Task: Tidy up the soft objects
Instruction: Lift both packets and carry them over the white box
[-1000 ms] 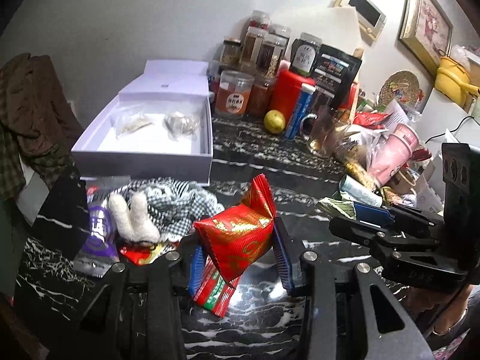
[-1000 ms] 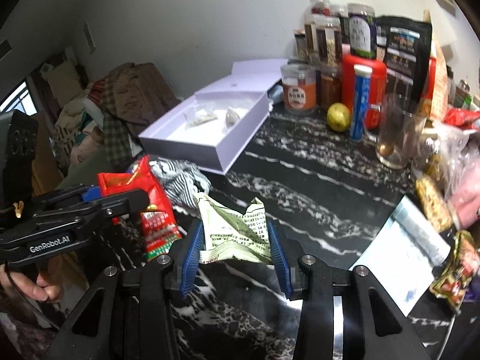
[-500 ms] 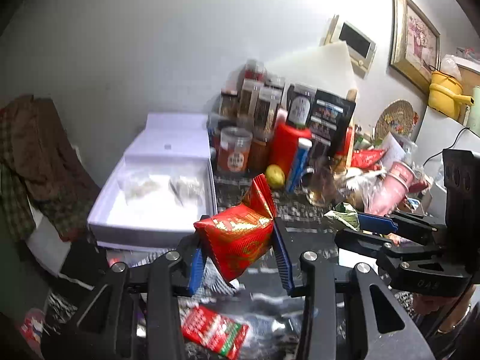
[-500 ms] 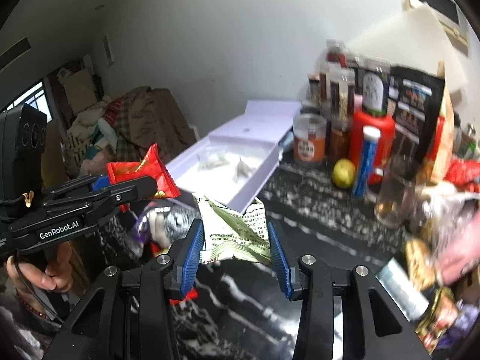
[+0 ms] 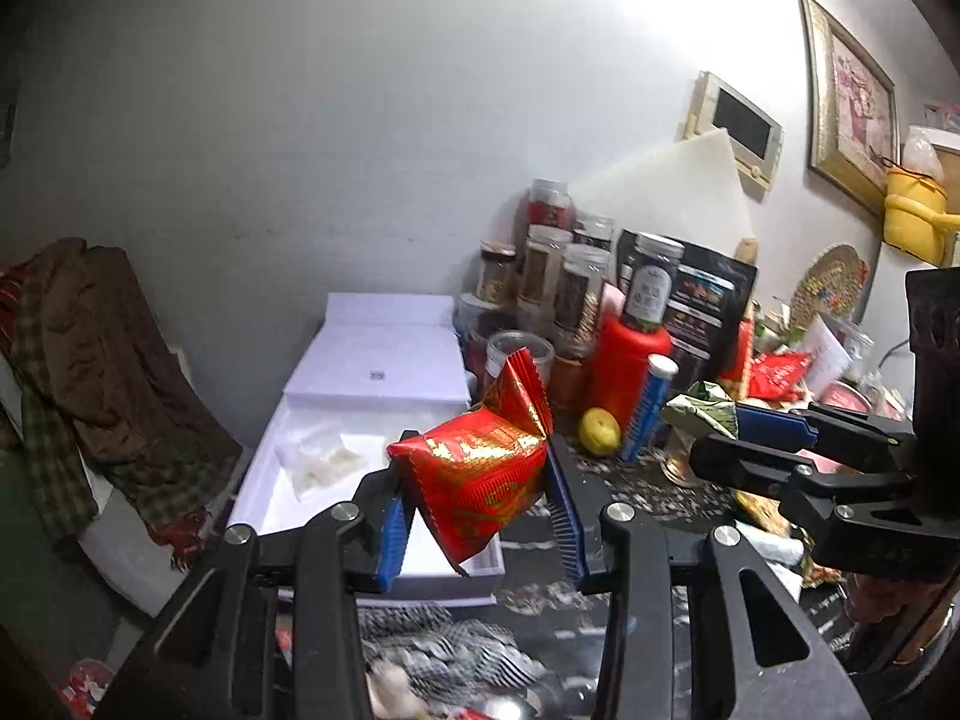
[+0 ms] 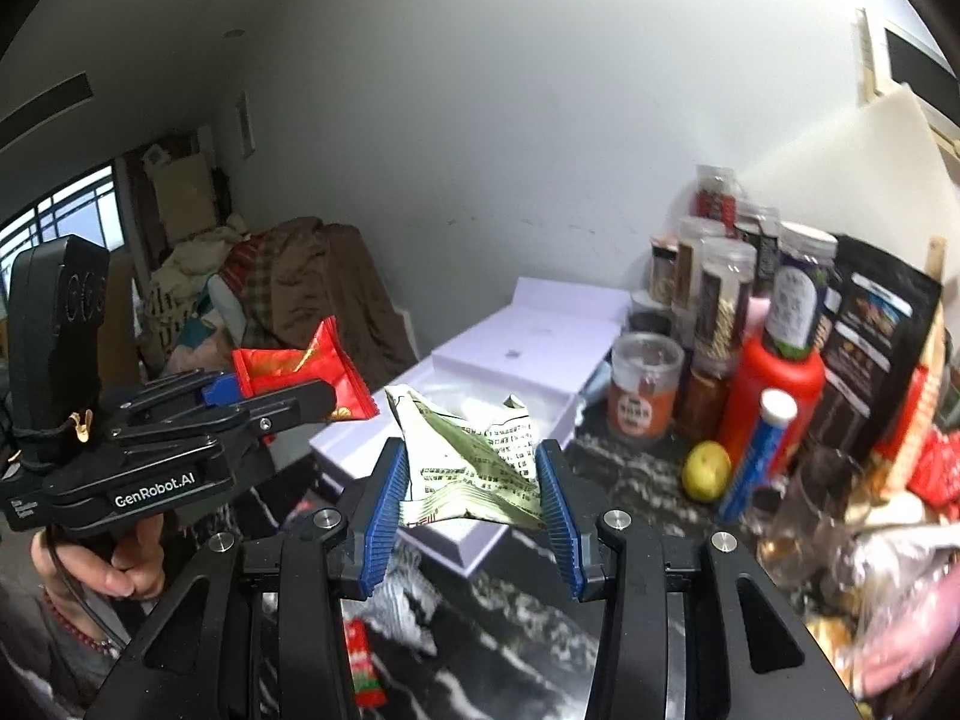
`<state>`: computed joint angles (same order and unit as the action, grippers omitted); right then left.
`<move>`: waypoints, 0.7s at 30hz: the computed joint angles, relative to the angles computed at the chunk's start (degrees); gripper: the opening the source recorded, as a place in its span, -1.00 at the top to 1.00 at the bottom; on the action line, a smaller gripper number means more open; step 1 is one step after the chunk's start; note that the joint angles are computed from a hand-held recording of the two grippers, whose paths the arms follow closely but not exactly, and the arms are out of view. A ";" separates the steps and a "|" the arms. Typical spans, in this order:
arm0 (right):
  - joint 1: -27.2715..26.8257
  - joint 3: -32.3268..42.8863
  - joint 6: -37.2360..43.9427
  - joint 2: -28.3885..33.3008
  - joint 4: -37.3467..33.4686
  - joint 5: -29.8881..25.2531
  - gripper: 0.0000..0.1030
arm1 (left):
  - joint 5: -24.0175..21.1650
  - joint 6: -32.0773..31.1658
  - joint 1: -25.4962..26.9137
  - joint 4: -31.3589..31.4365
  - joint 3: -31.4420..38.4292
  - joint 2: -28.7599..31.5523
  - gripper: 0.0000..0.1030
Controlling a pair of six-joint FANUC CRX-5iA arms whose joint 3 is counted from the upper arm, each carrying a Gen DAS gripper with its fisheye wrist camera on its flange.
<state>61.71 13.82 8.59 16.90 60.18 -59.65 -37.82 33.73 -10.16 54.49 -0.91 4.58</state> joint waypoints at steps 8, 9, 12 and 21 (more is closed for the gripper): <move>-4.27 5.64 5.25 3.75 -0.61 4.60 0.17 | 4.66 4.86 0.36 -4.42 7.37 5.72 0.23; -4.88 6.18 5.91 4.13 -0.86 5.32 0.16 | 4.95 5.58 0.43 -5.03 8.33 6.43 0.23; -6.63 8.30 7.20 5.71 -1.52 6.67 0.16 | 5.50 6.91 0.66 -6.19 11.35 8.72 0.23; -10.91 17.29 12.57 12.03 -6.83 8.54 0.16 | 1.11 14.12 1.31 -13.19 25.11 18.19 0.23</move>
<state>50.80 31.11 21.16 28.93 53.35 -51.11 -36.71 47.85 -8.85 41.30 24.20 22.76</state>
